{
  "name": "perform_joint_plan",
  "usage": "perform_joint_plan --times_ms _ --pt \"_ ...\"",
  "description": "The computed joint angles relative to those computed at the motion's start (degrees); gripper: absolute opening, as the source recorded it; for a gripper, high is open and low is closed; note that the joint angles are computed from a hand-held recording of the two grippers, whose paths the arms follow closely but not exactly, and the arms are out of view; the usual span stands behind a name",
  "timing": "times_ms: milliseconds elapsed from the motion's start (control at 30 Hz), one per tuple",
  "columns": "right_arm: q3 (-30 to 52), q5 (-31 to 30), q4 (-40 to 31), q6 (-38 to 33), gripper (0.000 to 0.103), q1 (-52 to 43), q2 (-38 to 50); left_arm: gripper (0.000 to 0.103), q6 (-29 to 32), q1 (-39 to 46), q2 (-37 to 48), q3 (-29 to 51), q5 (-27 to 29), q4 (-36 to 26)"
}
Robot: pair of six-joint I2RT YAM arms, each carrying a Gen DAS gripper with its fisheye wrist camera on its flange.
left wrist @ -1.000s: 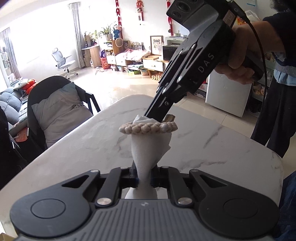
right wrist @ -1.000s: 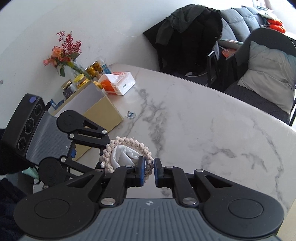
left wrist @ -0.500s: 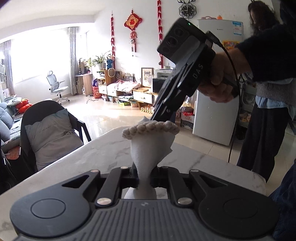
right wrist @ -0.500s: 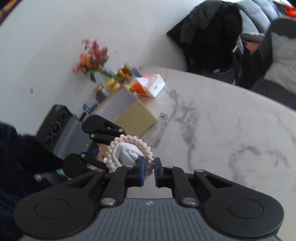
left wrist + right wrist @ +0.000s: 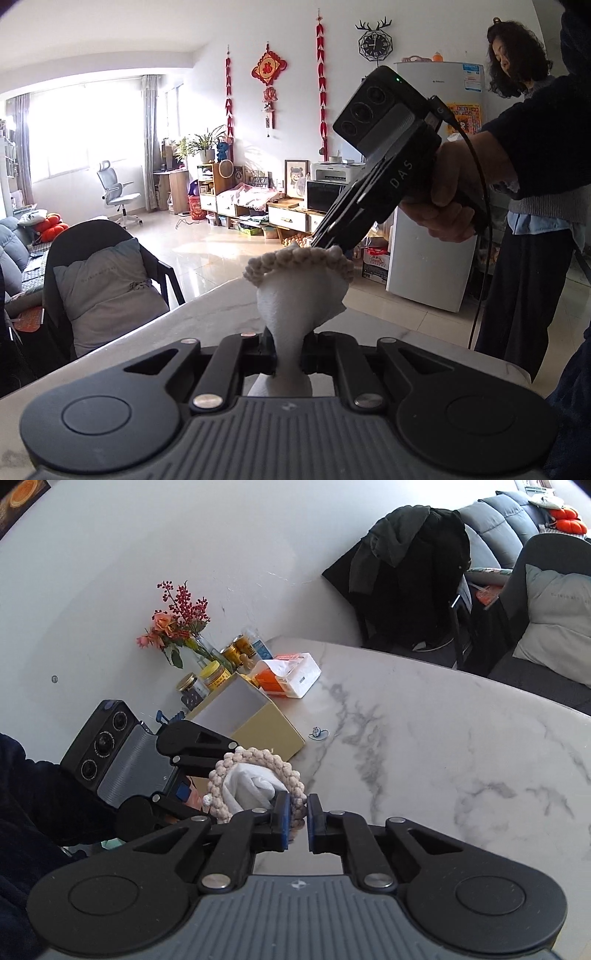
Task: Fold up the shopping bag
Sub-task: 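Push the beaded ring down the roll with the right gripper, then adjust the ring around the roll with the right gripper while the left holds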
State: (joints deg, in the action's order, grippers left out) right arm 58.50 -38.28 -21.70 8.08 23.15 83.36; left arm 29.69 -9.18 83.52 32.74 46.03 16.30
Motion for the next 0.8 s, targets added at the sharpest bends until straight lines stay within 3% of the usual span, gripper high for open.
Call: perform_joint_plan --times_ms 67,167,233,333,433,633,800 --pt "-0.3 -0.6 0.6 1.6 0.011 -0.4 -0.2 0.009 -0.7 0.2 -0.3 -0.2 0.3 0.2" --pt "-2.5 -1.9 4.3 7.2 0.021 -1.4 -0.7 0.009 -3.9 1.3 0.2 -0.3 1.8 1.3" --pt "-4.7 -0.8 7.0 10.1 0.036 -1.3 -1.5 0.009 -5.4 1.7 0.5 -0.2 2.1 1.6" --pt "-7.2 6.3 8.4 11.2 0.058 0.8 -3.9 0.009 -6.4 1.7 0.5 0.0 2.1 0.6" --pt "-9.0 10.3 10.1 12.2 0.069 1.7 -6.7 0.009 -6.3 1.9 0.5 0.4 1.1 -1.5" --pt "-8.7 17.1 9.5 7.1 0.072 5.3 -10.3 0.009 -5.5 1.6 0.3 1.1 0.8 -3.4" --pt "-6.6 11.3 8.8 5.2 0.071 4.7 -8.5 0.009 -5.2 2.7 -0.3 0.7 2.4 -3.6"
